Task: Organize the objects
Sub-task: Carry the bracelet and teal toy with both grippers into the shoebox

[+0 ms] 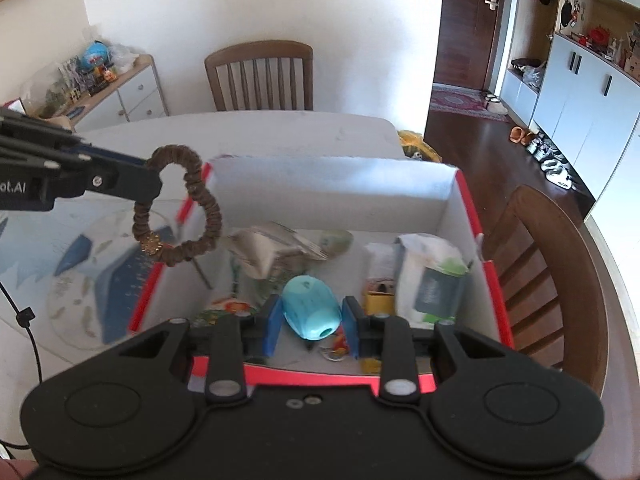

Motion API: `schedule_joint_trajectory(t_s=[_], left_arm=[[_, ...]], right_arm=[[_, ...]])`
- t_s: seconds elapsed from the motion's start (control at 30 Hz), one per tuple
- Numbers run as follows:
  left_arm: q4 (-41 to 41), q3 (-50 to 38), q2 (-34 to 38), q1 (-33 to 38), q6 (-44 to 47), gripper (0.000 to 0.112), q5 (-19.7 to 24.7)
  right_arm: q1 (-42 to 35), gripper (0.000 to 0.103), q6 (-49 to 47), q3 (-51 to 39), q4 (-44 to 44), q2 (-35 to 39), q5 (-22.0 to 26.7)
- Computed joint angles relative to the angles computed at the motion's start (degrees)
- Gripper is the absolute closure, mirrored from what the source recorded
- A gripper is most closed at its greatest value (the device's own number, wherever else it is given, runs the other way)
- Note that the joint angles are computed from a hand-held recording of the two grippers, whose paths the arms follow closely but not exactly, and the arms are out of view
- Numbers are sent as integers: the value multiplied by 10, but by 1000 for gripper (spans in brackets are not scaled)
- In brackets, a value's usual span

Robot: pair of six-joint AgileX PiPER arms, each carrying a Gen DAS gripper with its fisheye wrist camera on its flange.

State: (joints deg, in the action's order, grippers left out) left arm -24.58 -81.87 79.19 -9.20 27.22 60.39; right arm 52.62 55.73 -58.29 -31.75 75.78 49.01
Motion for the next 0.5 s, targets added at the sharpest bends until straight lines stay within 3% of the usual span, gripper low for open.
schedule_joint_trajectory(t_s=[0.17, 0.5], left_arm=[[35, -23, 67, -57, -50, 104, -38], [36, -59, 183, -92, -81, 104, -79]], right_arm=[[-57, 72, -64, 26, 44, 6, -48], [-112, 73, -197, 26, 132, 55, -101]])
